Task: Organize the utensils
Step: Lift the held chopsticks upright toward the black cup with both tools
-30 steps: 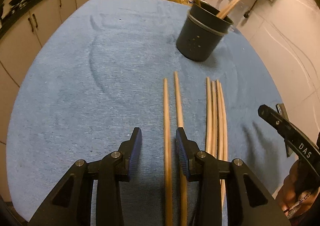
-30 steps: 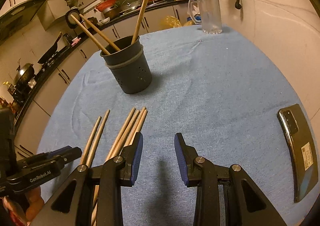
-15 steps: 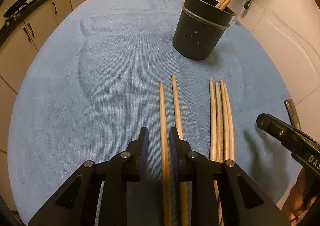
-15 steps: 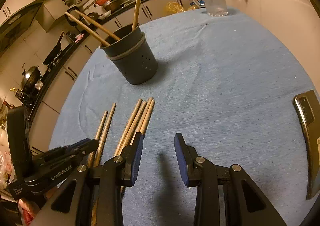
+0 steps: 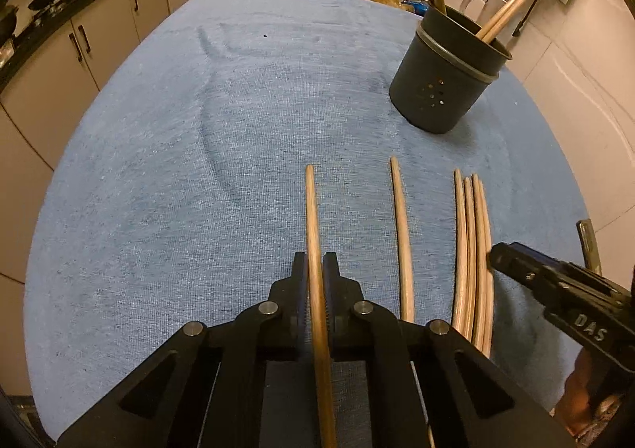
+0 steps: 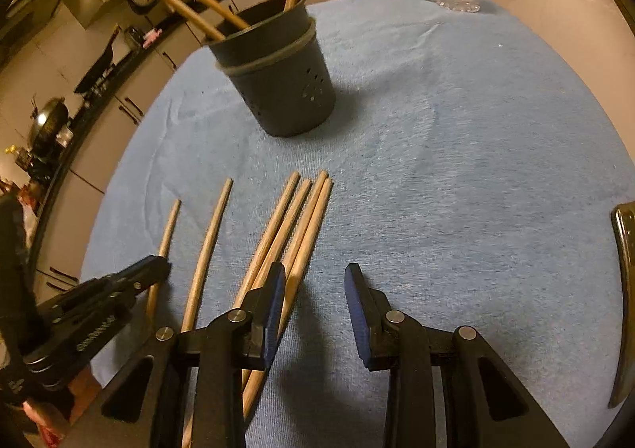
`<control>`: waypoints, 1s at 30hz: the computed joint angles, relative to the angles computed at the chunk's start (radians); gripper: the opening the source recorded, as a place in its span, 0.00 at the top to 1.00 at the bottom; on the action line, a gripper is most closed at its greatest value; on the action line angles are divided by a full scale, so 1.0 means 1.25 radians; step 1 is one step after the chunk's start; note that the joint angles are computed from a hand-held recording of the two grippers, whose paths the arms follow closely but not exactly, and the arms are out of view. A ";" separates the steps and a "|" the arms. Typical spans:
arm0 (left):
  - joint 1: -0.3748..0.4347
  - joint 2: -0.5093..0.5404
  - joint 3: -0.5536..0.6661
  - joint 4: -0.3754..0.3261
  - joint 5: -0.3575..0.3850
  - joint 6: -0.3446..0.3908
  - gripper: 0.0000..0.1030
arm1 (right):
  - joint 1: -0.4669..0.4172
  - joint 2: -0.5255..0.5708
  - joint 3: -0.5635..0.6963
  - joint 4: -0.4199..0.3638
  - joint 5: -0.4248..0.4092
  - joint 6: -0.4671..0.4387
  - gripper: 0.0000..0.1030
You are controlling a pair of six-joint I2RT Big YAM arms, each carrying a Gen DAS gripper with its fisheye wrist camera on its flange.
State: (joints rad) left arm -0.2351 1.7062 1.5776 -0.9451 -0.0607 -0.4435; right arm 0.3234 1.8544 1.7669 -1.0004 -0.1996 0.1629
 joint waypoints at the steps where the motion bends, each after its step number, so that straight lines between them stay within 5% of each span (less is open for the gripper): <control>1: 0.001 0.000 0.000 0.001 0.003 0.002 0.93 | 0.004 0.005 0.006 -0.005 0.006 -0.001 0.70; 9: 0.004 -0.004 -0.012 0.014 0.016 0.004 0.93 | 0.031 0.035 0.059 -0.052 0.104 -0.041 0.75; 14: -0.003 0.024 0.031 -0.024 -0.011 0.023 0.93 | 0.065 0.084 0.136 -0.108 0.214 -0.114 0.77; 20: 0.003 0.012 0.019 -0.010 -0.002 0.017 0.94 | 0.037 0.116 0.197 -0.155 0.132 -0.066 0.93; 30: 0.019 -0.068 -0.007 0.038 -0.016 -0.013 0.94 | -0.017 -0.003 0.078 0.025 -0.043 -0.008 0.93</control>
State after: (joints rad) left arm -0.2110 1.6217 1.5687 -0.8982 -0.0807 -0.4601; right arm 0.3017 1.8503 1.8648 -0.9698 -0.2531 0.1524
